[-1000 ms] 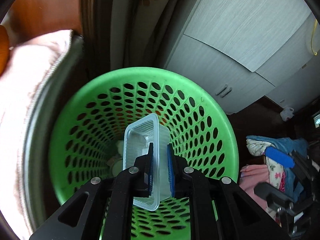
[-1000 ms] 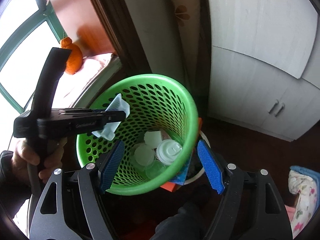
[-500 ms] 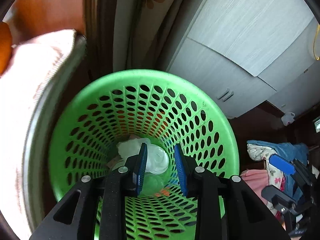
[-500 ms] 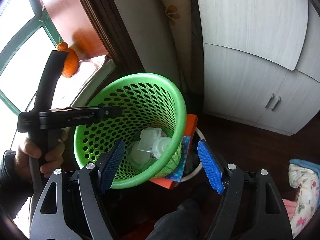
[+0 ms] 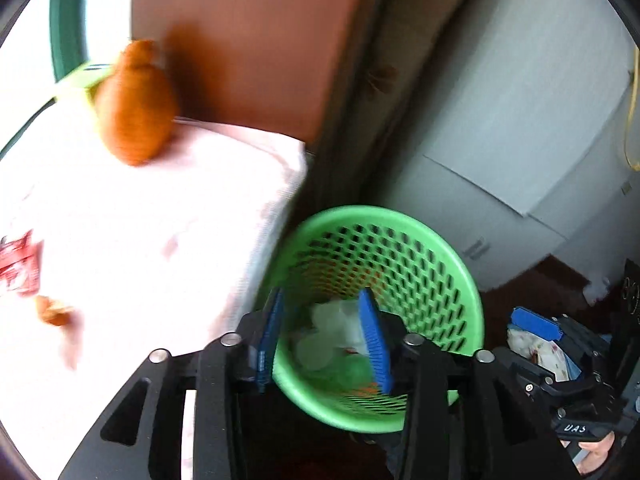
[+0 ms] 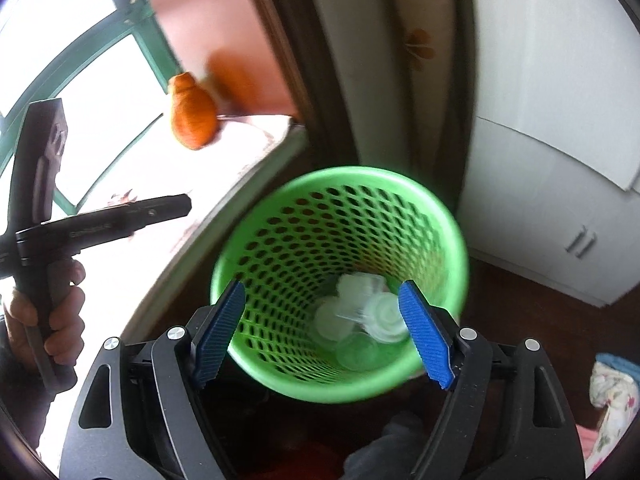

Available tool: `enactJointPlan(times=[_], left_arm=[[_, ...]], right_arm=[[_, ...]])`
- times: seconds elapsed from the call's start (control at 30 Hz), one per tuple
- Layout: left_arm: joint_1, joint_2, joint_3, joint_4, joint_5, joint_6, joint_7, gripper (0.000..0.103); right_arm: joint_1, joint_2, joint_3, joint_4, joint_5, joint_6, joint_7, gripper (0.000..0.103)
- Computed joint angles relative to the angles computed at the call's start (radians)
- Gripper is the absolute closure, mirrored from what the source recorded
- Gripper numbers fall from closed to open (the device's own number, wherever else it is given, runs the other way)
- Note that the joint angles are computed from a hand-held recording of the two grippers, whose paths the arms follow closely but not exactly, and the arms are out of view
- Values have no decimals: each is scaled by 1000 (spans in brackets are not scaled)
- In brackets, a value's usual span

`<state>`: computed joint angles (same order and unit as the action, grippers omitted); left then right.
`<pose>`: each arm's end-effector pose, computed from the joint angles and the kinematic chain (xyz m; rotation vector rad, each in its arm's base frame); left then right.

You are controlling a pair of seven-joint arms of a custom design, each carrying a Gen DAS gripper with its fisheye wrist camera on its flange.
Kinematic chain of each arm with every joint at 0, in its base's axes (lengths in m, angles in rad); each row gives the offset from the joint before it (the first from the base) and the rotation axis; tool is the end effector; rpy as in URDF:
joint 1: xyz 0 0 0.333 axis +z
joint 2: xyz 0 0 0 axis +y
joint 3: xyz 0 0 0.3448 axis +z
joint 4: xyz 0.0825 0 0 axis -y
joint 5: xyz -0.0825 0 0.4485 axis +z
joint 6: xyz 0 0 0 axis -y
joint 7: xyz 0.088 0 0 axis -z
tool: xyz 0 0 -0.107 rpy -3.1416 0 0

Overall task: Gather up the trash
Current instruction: 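Move both open tools back toward the yogurt cup and red packet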

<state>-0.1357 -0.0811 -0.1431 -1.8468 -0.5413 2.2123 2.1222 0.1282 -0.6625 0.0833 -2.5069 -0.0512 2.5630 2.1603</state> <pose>0.6069 -0.1946 0.6228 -1.3629 2.5913 -0.9872 0.4332 0.0993 0.5901 -1.4252 2.0244 -0.4644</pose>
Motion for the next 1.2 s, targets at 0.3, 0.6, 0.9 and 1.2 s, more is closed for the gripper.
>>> enactJointPlan(times=[0.3,0.6,0.9,1.2], left_arm=[[84,-12,61,8,31,22,-51,64],[176,0,106,30,62,28,-96,64],[257,23,137,42,70,20,-122,64],[297,44,144,40,68,16,-128,64]], right_arm=[[85,168,-3,142,53,51,-75,22],[175,353,-8,301,143,96,-190,22],[237,537,-3,483,273,97,-347,22],[245,686,29,650,341,44,-464,24]])
